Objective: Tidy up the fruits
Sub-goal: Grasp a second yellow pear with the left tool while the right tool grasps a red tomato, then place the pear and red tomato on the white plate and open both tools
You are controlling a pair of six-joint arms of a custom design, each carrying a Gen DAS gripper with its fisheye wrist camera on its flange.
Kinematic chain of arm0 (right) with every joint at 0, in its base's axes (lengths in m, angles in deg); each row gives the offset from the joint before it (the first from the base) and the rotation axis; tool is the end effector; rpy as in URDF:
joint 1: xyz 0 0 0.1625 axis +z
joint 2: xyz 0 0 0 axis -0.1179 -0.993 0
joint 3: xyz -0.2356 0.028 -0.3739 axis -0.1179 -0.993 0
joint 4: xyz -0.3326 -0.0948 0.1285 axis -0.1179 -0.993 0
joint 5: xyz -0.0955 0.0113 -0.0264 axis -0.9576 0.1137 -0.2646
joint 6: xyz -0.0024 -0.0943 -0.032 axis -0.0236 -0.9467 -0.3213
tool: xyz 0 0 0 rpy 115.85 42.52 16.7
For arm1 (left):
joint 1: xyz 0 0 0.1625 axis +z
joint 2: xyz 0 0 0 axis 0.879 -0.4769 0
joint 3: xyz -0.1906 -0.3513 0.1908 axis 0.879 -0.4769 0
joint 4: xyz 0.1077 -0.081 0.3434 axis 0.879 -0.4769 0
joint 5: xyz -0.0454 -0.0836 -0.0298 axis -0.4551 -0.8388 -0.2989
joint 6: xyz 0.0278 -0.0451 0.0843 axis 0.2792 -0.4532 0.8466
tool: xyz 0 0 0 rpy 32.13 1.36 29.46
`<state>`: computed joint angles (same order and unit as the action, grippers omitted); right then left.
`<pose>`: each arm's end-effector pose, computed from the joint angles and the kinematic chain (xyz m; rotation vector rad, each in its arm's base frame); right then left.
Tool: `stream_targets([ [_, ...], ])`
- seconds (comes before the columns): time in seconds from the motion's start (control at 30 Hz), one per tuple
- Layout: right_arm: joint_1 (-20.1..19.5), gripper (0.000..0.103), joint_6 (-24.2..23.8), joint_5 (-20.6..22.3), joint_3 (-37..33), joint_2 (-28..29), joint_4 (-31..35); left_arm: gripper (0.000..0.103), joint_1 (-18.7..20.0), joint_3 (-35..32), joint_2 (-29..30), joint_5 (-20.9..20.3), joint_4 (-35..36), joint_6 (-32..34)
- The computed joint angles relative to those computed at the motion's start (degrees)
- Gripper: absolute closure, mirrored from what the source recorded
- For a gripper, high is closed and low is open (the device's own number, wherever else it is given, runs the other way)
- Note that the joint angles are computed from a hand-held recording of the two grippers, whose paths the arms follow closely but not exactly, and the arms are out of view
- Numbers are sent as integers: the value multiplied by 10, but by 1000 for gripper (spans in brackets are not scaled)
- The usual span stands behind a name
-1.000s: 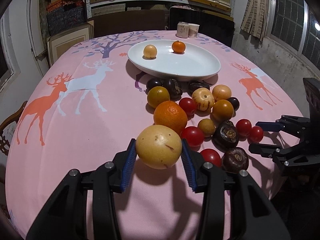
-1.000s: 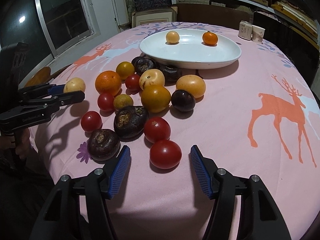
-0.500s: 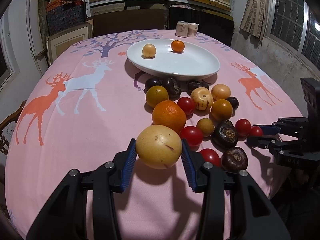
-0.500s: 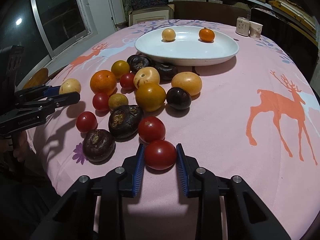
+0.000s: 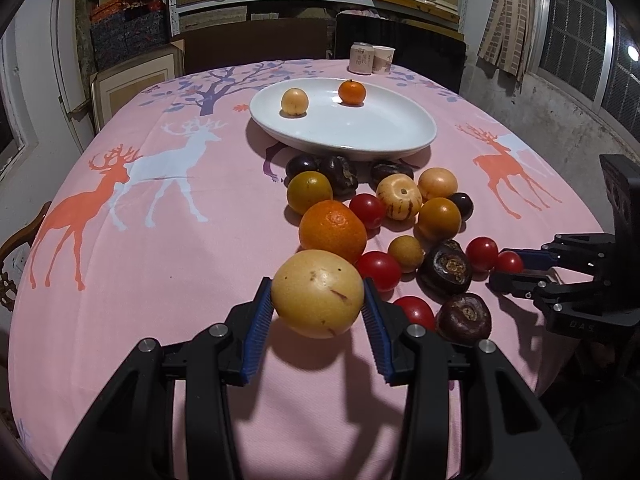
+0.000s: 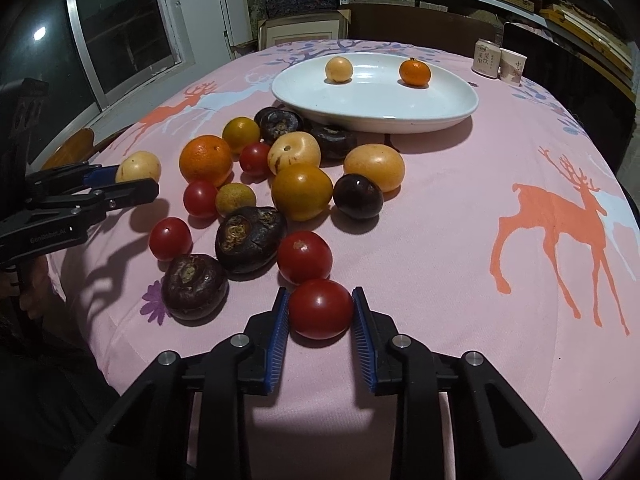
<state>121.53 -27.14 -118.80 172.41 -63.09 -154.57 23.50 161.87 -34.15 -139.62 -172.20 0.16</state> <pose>0.2949 -0.4984 -0.1466 0.2025 -2.3111 0.8306 0.1014 -0.6273 0.2780 1.2567 2.3993 -0.4693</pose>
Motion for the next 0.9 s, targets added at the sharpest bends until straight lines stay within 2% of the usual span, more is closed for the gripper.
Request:
stream_targets([
  [0.63, 14, 72, -2, -3, 20, -4, -37, 60, -1, 8, -13, -5, -1, -1],
  [0.9, 15, 72, -2, 16, 46, -24, -75, 60, -12, 3, -18, -15, 11, -3],
])
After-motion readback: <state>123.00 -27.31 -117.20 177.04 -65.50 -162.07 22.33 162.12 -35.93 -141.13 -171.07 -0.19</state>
